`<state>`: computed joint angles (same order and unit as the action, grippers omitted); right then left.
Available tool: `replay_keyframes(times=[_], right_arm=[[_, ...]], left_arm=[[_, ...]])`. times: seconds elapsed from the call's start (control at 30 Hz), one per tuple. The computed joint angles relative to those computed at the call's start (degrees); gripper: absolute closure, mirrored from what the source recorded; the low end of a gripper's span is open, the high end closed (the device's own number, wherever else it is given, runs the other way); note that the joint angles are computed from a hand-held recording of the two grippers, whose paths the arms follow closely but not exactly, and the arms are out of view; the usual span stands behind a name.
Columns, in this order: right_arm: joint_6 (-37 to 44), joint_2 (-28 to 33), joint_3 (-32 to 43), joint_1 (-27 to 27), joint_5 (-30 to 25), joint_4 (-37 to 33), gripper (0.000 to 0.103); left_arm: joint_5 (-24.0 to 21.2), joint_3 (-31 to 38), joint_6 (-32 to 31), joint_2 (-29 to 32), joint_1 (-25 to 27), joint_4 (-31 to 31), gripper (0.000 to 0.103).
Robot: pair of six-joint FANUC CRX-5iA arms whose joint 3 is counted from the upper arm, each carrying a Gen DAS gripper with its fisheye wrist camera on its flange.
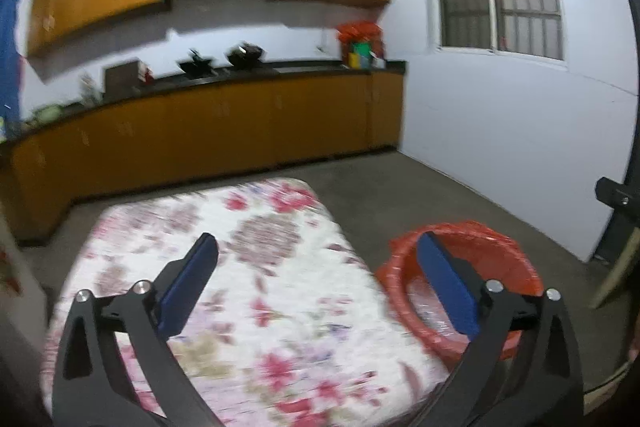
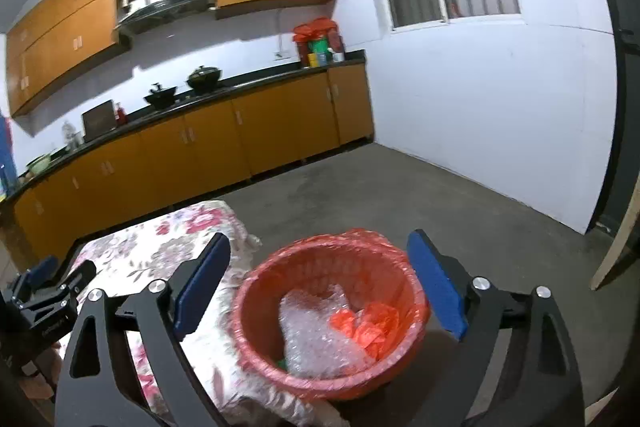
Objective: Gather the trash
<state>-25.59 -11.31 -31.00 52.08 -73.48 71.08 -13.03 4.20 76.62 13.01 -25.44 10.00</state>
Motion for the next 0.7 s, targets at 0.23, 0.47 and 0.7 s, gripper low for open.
replay_keyframes(times=[0.23, 0.47, 0.7], right_arm=[[0.49, 2.10, 2.39, 4.29, -4.17, -0.95, 0.009], [2.02, 5.45, 4.91, 7.74, -8.06, -2.15, 0.009], [2.36, 7.84, 6.61, 10.08, -10.43, -3.10, 0.009]], left_arm=[[-4.64, -0.27, 24.09, -6.87, -0.61, -24.96, 0.004], [-6.37, -3.52, 30.46, -11.10, 0.10, -28.91, 0.004], [-9.63, -4.06, 40.13, -13.63, -1.65, -38.16, 0.004]])
